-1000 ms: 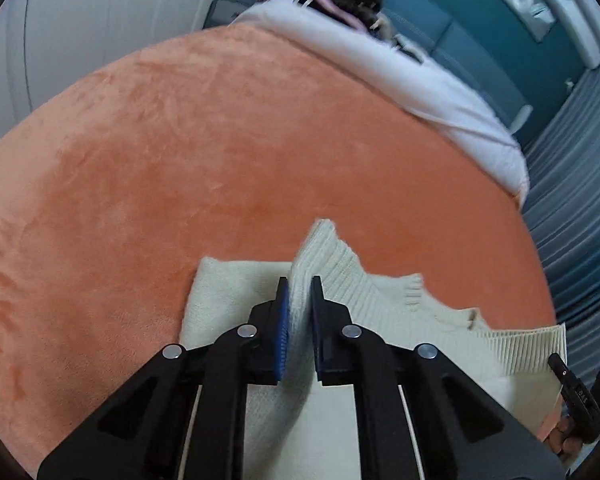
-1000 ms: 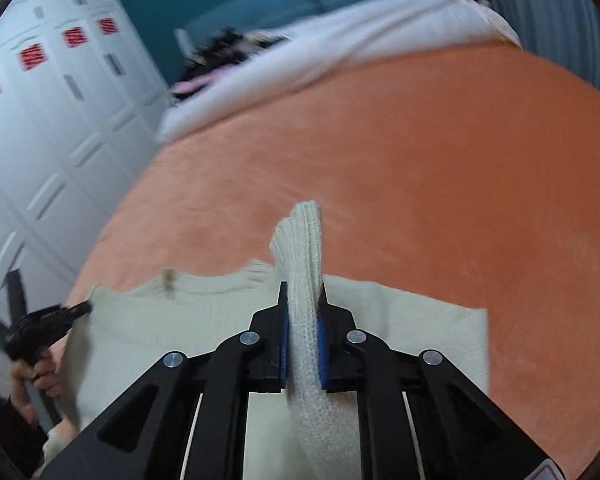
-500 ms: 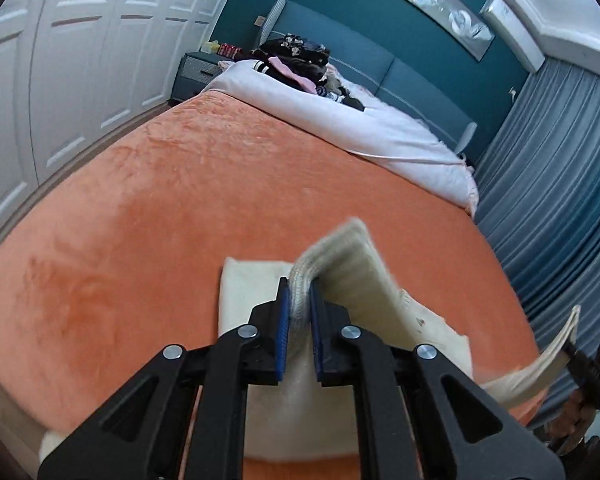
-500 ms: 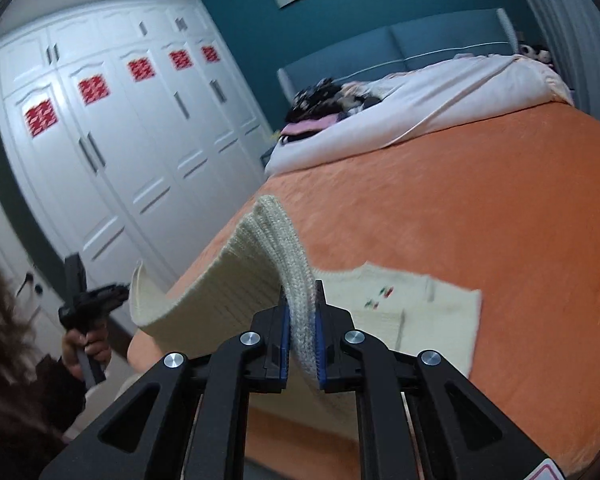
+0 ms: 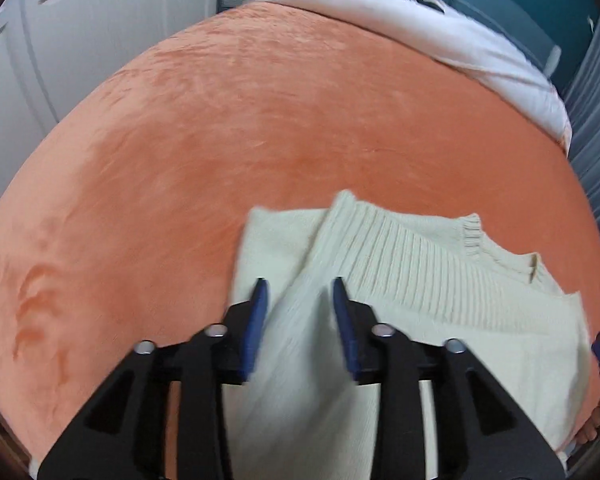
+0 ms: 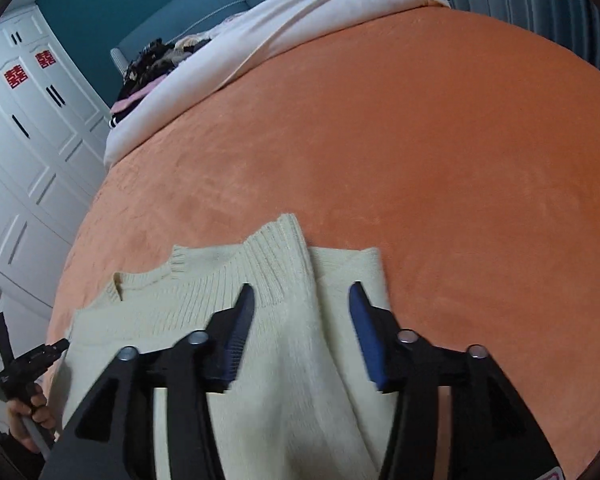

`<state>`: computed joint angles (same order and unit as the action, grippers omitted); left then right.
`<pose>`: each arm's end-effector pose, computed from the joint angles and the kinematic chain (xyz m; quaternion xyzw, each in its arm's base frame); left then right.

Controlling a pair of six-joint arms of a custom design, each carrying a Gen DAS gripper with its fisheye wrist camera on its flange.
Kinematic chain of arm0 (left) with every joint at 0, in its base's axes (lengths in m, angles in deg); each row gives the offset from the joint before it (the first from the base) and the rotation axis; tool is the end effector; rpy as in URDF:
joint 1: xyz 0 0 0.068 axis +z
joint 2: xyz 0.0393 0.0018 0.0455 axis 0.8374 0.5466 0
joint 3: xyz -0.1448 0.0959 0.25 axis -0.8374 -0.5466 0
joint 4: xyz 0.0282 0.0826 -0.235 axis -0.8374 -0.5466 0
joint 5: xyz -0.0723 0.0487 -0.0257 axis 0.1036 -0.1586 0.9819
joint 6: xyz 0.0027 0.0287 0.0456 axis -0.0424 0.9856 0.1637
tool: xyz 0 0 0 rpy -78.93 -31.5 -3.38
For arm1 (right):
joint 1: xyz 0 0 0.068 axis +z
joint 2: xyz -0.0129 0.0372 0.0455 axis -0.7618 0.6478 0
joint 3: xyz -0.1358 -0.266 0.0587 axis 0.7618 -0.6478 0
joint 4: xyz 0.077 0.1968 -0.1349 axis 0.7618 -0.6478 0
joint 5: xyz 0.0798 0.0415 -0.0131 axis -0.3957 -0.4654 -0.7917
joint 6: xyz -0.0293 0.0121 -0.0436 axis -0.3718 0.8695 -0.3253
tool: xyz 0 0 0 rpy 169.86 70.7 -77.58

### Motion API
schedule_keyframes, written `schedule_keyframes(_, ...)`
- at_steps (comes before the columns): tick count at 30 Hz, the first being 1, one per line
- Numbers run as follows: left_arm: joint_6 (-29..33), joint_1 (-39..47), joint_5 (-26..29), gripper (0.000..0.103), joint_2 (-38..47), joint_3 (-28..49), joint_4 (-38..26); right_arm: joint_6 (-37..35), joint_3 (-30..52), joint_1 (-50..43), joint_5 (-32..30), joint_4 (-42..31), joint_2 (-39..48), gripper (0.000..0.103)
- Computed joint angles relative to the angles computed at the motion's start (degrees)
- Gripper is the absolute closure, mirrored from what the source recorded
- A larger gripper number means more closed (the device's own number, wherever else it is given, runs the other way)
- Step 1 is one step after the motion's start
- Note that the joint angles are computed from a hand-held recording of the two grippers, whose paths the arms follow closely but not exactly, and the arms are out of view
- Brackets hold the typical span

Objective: Fold small clothes

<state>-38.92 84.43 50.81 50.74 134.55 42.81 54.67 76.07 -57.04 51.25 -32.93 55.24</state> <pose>0.3489 0.1679 0.2196 -0.0775 0.9570 -0.0863 0.2660 0.2067 -0.0228 0.2473 0.2431 0.9056 0.1059 0.3311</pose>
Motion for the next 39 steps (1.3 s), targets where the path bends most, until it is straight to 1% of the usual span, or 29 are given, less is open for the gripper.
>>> schedule_keyframes(1, -0.25, 2.18, 0.87, 0.047, -1.94, -2.23, 0.47, -0.40, -1.03, -1.19, 0.62, -2.83, -3.19, 0.035)
schedule_keyframes(3, 0.21, 7.30, 3.90, 0.045, -5.13, -5.86, -1.18, 0.05, -2.05, -3.03, 1.38, -8.96, -6.75, 0.035)
schedule_keyframes(4, 0.82, 9.25, 5.46, 0.043, -5.16, -6.36, -3.30, 0.89, -3.90, -4.50, -0.37, -11.51, -9.44, 0.035)
schedule_keyframes(6, 2.40, 13.70, 9.18, 0.040, -5.33, -8.69, -7.66, 1.71, -8.27, -9.15, -8.34, -11.89, -11.93, 0.035)
schedule_keyframes(7, 3.26, 15.49, 10.89, 0.035, -4.94, -9.78, -9.32, 2.50, -10.36, -10.50, -12.26, -11.77, -12.94, 0.035)
schedule_keyframes(8, 3.84, 17.27, 13.18, 0.031, -4.87, -11.31, -9.78, 4.56, -12.81, -9.92, -14.10, -10.39, -13.81, 0.035)
schedule_keyframes(10, 2.61, 18.87, 15.71, 0.030, -6.42, -14.82, -7.07, 8.86, -15.20, -4.20, -9.77, -7.19, -16.49, 0.037)
schedule_keyframes(11, 1.78, 18.32, 15.41, 0.031, -6.58, -15.21, -5.85, 8.65, -15.57, -2.61, -9.45, -5.30, -16.33, 0.048)
schedule_keyframes(12, 0.69, 17.54, 14.33, 0.036, -6.96, -15.45, -4.95, 9.18, -14.55, -2.13, -8.48, -5.71, -15.51, 0.067)
schedule_keyframes(13, 0.72, 16.90, 13.93, 0.055, -7.06, -14.84, -5.59, 9.25, -13.64, -3.63, -9.75, -6.18, -16.12, 0.079)
schedule_keyframes(14, 1.50, 16.45, 13.71, 0.066, -6.46, -13.15, -7.91, 8.64, -12.62, -6.86, -13.12, -7.40, -18.34, 0.082)
schedule_keyframes(15, 1.63, 15.96, 12.35, 0.070, -7.15, -12.43, -8.96, 8.15, -11.50, -9.05, -14.56, -9.02, -20.86, 0.091)
schedule_keyframes(16, 2.42, 15.85, 11.27, 0.077, -7.41, -11.80, -9.67, 6.87, -10.20, -10.87, -14.91, -11.27, -22.49, 0.096)
schedule_keyframes(17, 3.45, 15.96, 10.21, 0.079, -7.44, -11.37, -10.44, 3.95, -9.87, -15.05, -17.55, -13.57, -22.39, 0.096)
schedule_keyframes(19, 3.85, 16.20, 8.52, 0.079, -6.47, -11.65, -10.75, 1.31, -13.07, -17.58, -18.92, -12.95, -17.24, 0.097)
schedule_keyframes(20, 3.84, 16.29, 7.97, 0.079, -6.01, -12.29, -10.06, 0.94, -16.19, -15.53, -16.98, -9.77, -14.28, 0.097)
schedule_keyframes(21, 3.65, 16.24, 7.91, 0.078, -6.03, -13.09, -8.84, 0.55, -17.14, -14.82, -16.32, -8.76, -14.19, 0.097)
schedule_keyframes(22, 3.64, 15.92, 7.34, 0.078, -6.57, -13.77, -7.77, 1.53, -16.15, -13.18, -14.70, -9.97, -15.43, 0.096)
schedule_keyframes(25, 4.45, 15.02, 5.75, 0.078, -7.54, -13.88, -7.56, 8.02, -8.60, -3.32, -3.58, -15.93, -19.75, 0.092)
schedule_keyframes(26, 4.70, 15.06, 5.80, 0.077, -7.16, -13.60, -7.73, 9.28, -5.77, 0.07, -0.41, -15.84, -19.81, 0.088)
schedule_keyframes(27, 4.84, 15.05, 5.92, 0.077, -6.79, -13.44, -7.70, 8.77, -3.30, 1.33, 0.79, -15.87, -18.94, 0.085)
schedule_keyframes(30, 5.15, 15.15, 5.63, 0.076, -6.85, -13.77, -7.12, 7.38, 0.34, 7.71, 5.58, -10.00, -10.96, 0.085)
schedule_keyframes(31, 4.97, 15.08, 5.45, 0.076, -7.10, -14.14, -6.66, 5.69, 0.40, 7.22, 4.78, -7.11, -6.63, 0.087)
schedule_keyframes(32, 4.84, 15.01, 5.38, 0.076, -7.23, -14.47, -6.19, 4.73, -0.15, 7.49, 5.10, -4.22, -1.51, 0.095)
schedule_keyframes(33, 4.68, 14.92, 5.40, 0.076, -7.30, -14.74, -5.79, 3.25, -0.20, 6.96, 6.04, -3.18, 3.49, 0.099)
schedule_keyframes(34, 4.84, 15.17, 5.70, 0.076, -7.20, -14.77, -5.80, 1.87, -1.71, 6.83, 6.49, -0.22, 8.07, 0.102)
schedule_keyframes(35, 4.74, 15.18, 5.99, 0.076, -6.92, -14.56, -5.96, 0.78, -3.93, 6.43, 6.45, 4.52, 9.78, 0.103)
schedule_keyframes(36, 4.91, 15.37, 6.35, 0.075, -6.45, -13.99, -6.61, 0.04, -3.73, 6.55, 7.17, 4.52, 9.53, 0.103)
schedule_keyframes(39, 4.83, 15.19, 7.05, 0.075, -5.49, -13.08, -7.44, 3.06, 2.92, 10.92, 13.96, -6.28, 5.89, 0.103)
